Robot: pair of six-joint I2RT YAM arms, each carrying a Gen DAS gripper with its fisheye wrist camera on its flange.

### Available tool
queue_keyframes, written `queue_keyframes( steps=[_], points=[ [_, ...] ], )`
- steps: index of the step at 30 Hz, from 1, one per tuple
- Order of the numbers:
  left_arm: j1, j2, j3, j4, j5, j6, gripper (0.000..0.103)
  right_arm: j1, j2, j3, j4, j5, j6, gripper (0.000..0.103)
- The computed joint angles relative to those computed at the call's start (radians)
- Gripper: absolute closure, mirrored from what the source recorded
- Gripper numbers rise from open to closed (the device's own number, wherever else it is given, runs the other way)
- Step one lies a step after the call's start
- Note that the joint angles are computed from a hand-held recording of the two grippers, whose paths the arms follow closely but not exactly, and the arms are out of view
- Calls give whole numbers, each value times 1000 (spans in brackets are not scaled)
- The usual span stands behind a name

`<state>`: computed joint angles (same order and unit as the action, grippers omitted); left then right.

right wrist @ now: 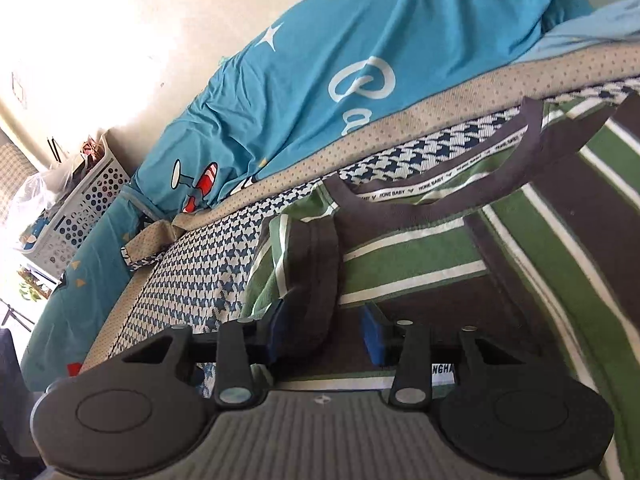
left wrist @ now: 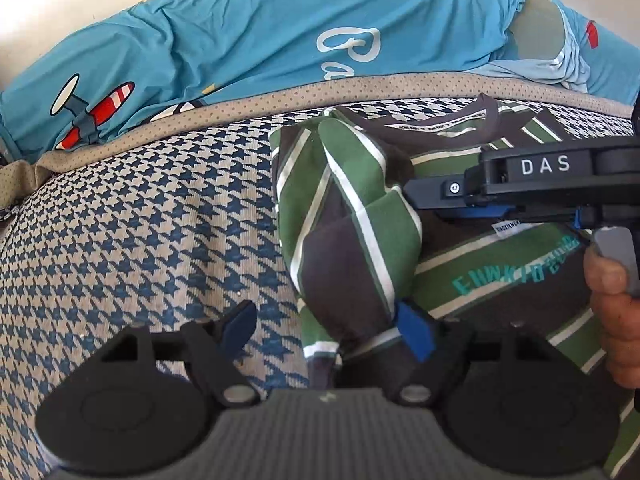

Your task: Fold clothes

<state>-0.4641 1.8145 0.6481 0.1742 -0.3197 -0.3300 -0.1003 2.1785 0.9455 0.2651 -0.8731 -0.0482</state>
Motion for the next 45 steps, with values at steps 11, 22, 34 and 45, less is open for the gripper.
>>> queue_keyframes(
  steps=[11, 22, 34, 45],
  points=[
    [8, -17, -24, 25, 25, 9, 18, -2, 6, 28, -25, -85, 53, 99],
    [-20, 15, 1, -27, -76, 15, 17, -19, -24, 60, -124, -51, 56, 97],
    [96, -46, -49, 33, -42, -120, 17, 62, -92, -49, -71, 151, -266, 95],
    [175, -39, -22, 9, 90, -214, 17, 74, -109, -148, 53, 87, -396, 68]
  ],
)
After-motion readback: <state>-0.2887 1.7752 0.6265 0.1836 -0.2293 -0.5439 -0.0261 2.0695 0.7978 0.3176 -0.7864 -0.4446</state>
